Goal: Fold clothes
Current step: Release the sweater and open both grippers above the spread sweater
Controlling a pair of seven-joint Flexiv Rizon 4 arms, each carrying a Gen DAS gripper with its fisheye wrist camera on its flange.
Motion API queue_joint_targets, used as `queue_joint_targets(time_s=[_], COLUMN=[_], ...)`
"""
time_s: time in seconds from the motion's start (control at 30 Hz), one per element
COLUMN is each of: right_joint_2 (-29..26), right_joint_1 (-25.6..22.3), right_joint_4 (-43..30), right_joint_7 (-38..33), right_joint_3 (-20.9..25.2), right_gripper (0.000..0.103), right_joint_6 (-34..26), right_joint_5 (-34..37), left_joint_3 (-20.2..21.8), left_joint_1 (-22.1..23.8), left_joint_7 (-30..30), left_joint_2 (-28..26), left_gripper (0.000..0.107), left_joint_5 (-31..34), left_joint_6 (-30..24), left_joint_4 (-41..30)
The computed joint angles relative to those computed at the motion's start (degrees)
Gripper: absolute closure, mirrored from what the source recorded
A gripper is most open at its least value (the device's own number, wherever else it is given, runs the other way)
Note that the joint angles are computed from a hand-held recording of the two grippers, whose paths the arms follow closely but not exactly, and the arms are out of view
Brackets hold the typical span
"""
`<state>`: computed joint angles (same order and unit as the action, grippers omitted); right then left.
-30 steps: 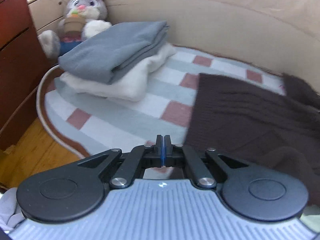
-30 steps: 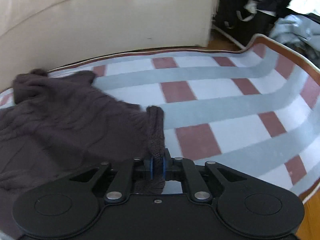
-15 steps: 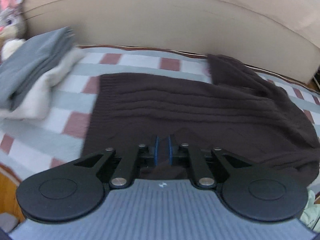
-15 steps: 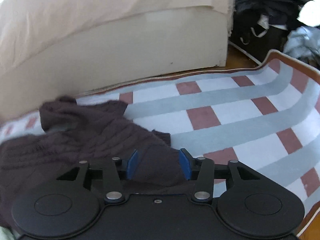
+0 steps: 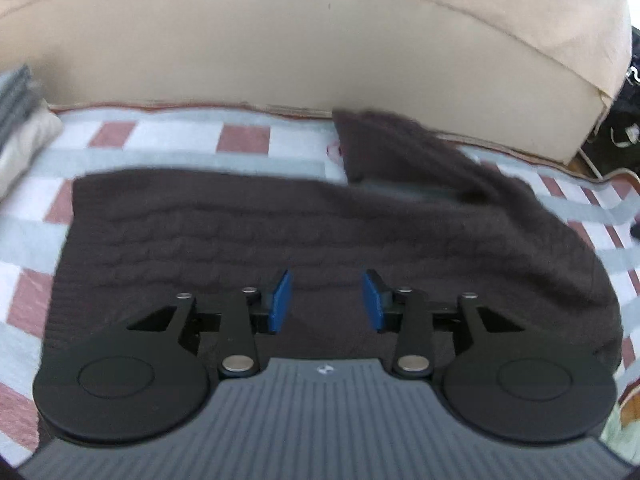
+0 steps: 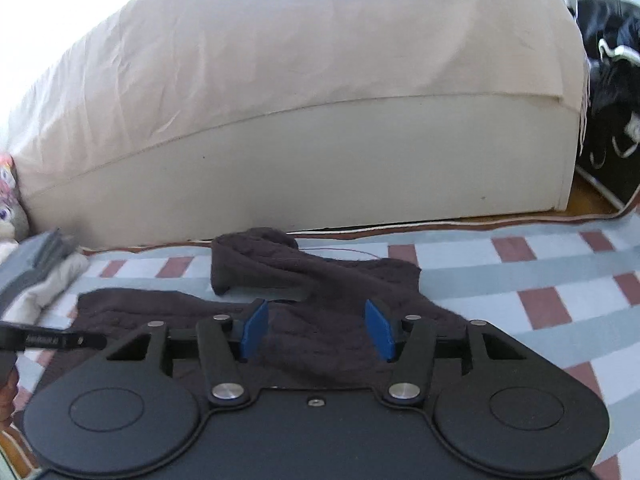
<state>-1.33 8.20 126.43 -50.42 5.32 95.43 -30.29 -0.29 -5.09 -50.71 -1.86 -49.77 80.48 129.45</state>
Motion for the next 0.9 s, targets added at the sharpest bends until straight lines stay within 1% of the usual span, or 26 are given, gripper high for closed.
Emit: queue_joint_targets(time_s=[0.03,0.07,0.1,0.13,0.17,0.2,0.23,0.3,0.33,0.4,0.47,0.53,0.6,0.63,0.67,0.7,0.77,0.87,0.9], right_joint_2=[0.23,0.33,0.63,1.23,2.16,2.97,4.70,8.35,10.11,13.12,15.74,18.30,19.45,19.36,19.07,18.33,16.51,15.70,15.45], right_joint_1=[-0.12,-0.84,-0.84,0.76,2.06,2.80,4.71,5.72,7.15,7.52,8.17,9.45,8.16,7.74,6.84,5.62,6.63,7.04,8.00], right_joint_4=[0.48,0.65,0.58,0.21,-0.12,-0.37,-0.82,-1.87,-2.88,-3.82,-4.65,-3.90,-2.46,-1.66,-0.55,0.26,0.69,1.67,2.14], right_joint_7=[4.53,7.16,6.75,3.31,0.61,-0.55,-5.45,-8.92,-13.39,-15.09,-16.02,-18.43,-17.49,-17.37,-16.00,-13.34,-12.37,-7.11,-6.45], right_joint_3=[-1.02,-0.17,1.17,1.95,2.90,3.81,4.02,5.46,5.33,6.34,7.23,7.55,9.11,9.45,9.97,10.62,9.54,9.30,8.66], right_gripper=[0.043,0.043,0.043,0.043,0.043,0.043,0.043,0.043,0.043,0.042,0.038,0.038,0.038,0.038,0.038,0.037,0.038,0.037,0.037], right_joint_6=[-0.15,-1.58,-4.01,-7.45,-10.66,-13.38,-16.92,-24.35,-27.79,-32.55,-36.38,-36.80,-35.90,-33.46,-29.76,-26.40,-22.88,-23.87,-23.63], right_joint_5=[-5.60,-7.47,-5.60,0.00,5.29,8.68,14.27,17.15,20.20,19.10,19.16,21.37,17.70,16.16,14.32,12.35,13.96,16.86,19.54], left_joint_3=[0.34,1.23,1.50,1.41,1.33,1.22,1.12,1.11,1.31,1.85,2.35,2.33,2.28,2.19,2.06,1.97,1.83,1.87,1.83], left_joint_1=[0.37,1.25,1.97,2.60,3.00,3.13,3.24,3.46,3.62,3.91,4.24,4.27,4.05,3.83,3.58,3.32,2.90,2.79,2.72], left_joint_7=[0.36,-2.31,-2.72,-1.71,-1.05,-0.48,0.09,1.11,1.42,1.82,1.84,2.04,3.27,4.27,5.04,5.32,6.31,8.84,10.04], left_joint_2=[-0.08,-0.18,-0.40,-0.72,-0.90,-0.93,-0.98,-0.88,-0.53,0.13,0.42,0.46,0.84,0.92,0.83,0.76,0.71,0.59,0.59], left_gripper=[0.067,0.067,0.067,0.067,0.067,0.067,0.067,0.067,0.067,0.067,0.067,0.067,0.067,0.067,0.066,0.066,0.066,0.066,0.066], left_joint_5=[-0.62,1.71,0.77,-2.35,-4.56,-6.25,-7.94,-11.03,-12.11,-13.99,-15.36,-17.32,-19.15,-19.50,-19.25,-18.40,-17.24,-18.21,-19.32], left_joint_6=[-0.94,-2.97,-4.82,-6.65,-7.35,-7.03,-6.71,-6.88,-8.01,-10.38,-12.66,-14.45,-16.05,-16.42,-16.25,-15.78,-14.96,-15.65,-15.77], left_joint_4=[0.27,-0.01,-0.53,-1.28,-1.65,-1.66,-1.71,-1.63,-1.27,-0.60,-0.28,-0.38,-0.24,-0.14,-0.05,0.13,0.54,0.72,0.83])
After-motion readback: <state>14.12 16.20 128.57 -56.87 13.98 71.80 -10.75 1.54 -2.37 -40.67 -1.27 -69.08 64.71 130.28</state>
